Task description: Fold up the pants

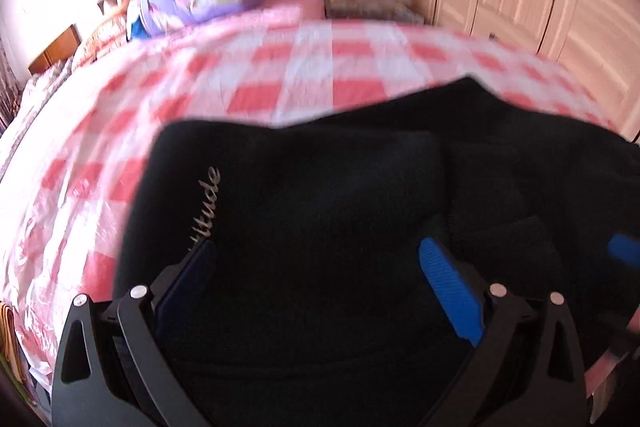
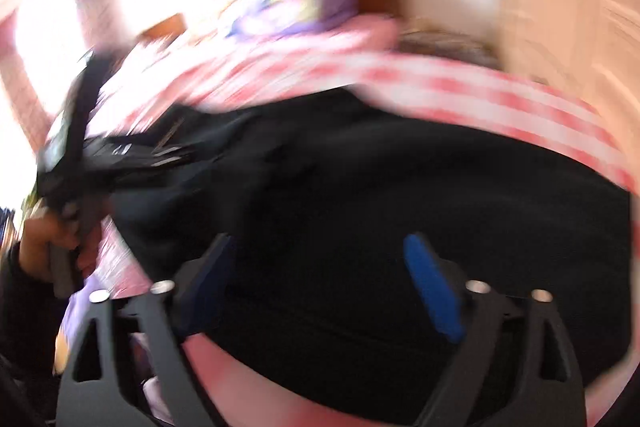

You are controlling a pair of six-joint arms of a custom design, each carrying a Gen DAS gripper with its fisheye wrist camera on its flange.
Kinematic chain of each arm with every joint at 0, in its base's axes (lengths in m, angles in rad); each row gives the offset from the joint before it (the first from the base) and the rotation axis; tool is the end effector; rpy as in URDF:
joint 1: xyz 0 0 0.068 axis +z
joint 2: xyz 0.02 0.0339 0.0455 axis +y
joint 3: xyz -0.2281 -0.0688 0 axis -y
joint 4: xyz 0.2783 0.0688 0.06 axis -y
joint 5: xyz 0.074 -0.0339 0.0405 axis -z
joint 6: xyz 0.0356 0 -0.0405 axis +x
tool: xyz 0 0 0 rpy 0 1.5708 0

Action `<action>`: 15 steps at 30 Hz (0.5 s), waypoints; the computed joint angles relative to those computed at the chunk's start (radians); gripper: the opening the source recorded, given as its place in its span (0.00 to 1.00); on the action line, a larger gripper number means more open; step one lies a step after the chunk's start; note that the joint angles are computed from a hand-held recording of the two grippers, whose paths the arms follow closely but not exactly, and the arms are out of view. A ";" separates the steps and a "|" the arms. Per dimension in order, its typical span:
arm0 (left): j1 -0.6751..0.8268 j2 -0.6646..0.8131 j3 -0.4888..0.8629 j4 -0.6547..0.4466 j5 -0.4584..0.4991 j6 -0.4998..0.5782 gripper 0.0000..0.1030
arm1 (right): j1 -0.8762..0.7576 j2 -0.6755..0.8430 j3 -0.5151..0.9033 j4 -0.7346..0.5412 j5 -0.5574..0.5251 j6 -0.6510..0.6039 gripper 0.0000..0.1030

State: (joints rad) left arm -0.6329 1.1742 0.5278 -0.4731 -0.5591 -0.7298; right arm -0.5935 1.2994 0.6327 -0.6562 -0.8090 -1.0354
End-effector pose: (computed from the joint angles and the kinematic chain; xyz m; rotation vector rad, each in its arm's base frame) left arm 0.2012 -0.1241 0.1104 -0.2791 2.4319 0.1915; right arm 0.2124 -0.1122 0.1127 -0.6371 2.2648 0.4773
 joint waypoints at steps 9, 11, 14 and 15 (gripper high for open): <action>-0.290 0.187 0.142 0.096 -0.146 -0.005 0.99 | -0.513 0.794 0.794 -0.456 -0.089 -0.081 0.86; -0.282 0.328 0.218 0.115 -0.108 0.010 0.99 | -0.515 0.890 0.897 -0.519 -0.072 -0.073 0.86; -0.282 0.517 0.332 0.060 -0.113 -0.013 0.99 | -0.472 0.967 0.984 -0.533 -0.007 0.017 0.86; -0.288 0.522 0.330 0.067 -0.125 -0.019 0.99 | -0.457 1.007 1.027 -0.583 0.007 0.001 0.86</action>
State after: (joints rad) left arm -0.9208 1.6959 0.8580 -0.4066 -0.6838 -0.7485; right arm -1.0507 2.3060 1.6593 -1.2387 -0.8021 -1.0340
